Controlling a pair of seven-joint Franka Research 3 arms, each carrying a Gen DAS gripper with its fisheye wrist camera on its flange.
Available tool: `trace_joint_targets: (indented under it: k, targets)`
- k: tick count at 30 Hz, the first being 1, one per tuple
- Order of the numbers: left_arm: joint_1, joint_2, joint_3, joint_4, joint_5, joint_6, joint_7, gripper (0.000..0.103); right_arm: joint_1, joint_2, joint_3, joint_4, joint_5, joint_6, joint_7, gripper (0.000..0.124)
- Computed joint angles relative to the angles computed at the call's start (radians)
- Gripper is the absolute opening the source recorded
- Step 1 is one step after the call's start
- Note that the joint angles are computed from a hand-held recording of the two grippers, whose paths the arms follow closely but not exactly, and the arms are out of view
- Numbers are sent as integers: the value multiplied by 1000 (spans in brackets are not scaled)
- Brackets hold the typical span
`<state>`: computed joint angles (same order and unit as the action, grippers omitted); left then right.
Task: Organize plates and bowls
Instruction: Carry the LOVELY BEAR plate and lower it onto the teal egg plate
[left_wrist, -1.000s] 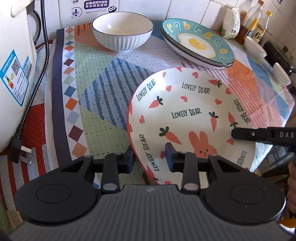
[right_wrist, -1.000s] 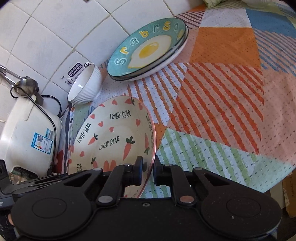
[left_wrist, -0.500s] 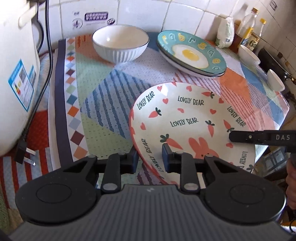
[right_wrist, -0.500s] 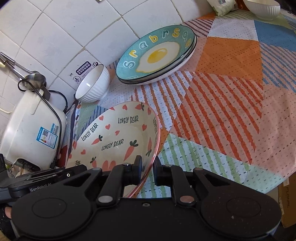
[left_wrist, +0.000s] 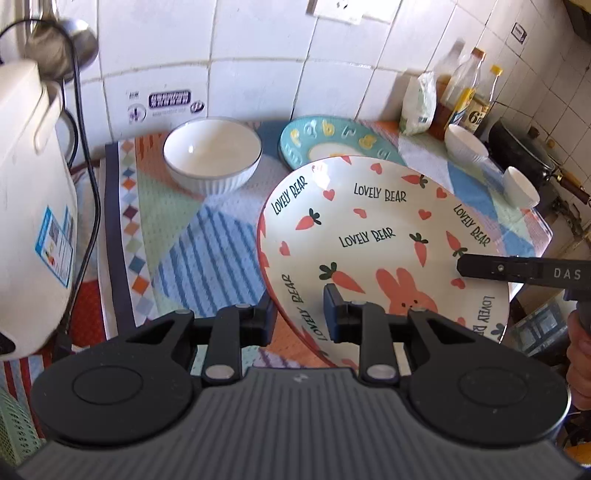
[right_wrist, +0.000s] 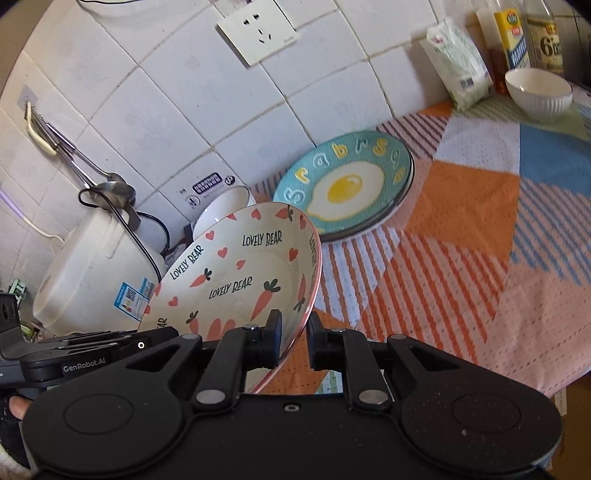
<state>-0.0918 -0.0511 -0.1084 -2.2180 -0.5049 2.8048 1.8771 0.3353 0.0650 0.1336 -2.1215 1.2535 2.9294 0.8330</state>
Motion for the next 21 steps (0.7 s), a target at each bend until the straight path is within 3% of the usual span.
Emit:
trace_joint_targets:
  k: [9,21]
  targets:
    - [3,68,-28,119,90,-20,-72,25,-46,16,-33,58,-62,-81,-5,18]
    - [44,308,-95,379,252,-52,-272,25,-149,192,-33,275,-231,-194,84,19]
